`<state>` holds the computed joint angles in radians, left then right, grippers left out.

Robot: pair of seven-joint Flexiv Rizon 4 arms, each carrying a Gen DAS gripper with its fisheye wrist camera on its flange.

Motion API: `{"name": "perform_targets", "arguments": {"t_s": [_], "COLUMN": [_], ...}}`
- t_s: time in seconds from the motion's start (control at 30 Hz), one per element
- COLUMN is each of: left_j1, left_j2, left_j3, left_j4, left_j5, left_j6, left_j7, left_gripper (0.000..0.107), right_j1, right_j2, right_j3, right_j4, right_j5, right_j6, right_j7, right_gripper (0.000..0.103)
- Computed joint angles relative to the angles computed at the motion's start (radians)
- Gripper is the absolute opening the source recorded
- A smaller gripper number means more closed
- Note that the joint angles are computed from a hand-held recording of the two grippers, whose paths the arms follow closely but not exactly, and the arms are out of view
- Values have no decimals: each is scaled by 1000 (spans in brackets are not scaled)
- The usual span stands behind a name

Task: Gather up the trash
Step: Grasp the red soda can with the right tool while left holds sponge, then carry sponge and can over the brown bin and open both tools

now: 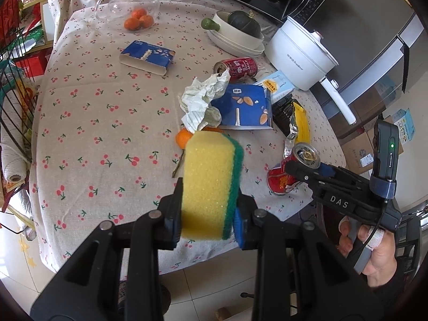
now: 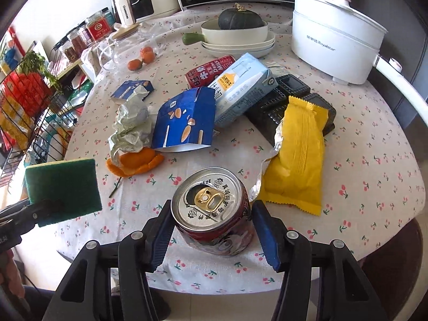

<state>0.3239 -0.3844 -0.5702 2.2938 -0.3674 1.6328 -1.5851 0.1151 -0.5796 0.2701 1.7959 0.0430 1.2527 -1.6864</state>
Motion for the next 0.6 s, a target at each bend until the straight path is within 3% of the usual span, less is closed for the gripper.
{"name": "perform_targets", "arguments": {"t_s": [0.3,0.5,0.6], "left_j1": [-88,-91,-82], "left_j2": [-4,-1,0], "left_j3": [82,80,62], "left_j4": [-16,-9,-6], "left_j5": [-15,-45,-53], "left_j6": [-32,-28,-19], "left_j7": [8,23,29], "left_gripper": [32,32,32], "right_j1": [41,56,27], "right_j2": [20,-1,6], "right_j3": [-33,-54,-24], "right_j4": [70,74,73], "right_j5": [-56,-98,-91], "right_j6": [58,93,91], "right_j7": [-18,28,22], "right_gripper": [59,59,59]}}
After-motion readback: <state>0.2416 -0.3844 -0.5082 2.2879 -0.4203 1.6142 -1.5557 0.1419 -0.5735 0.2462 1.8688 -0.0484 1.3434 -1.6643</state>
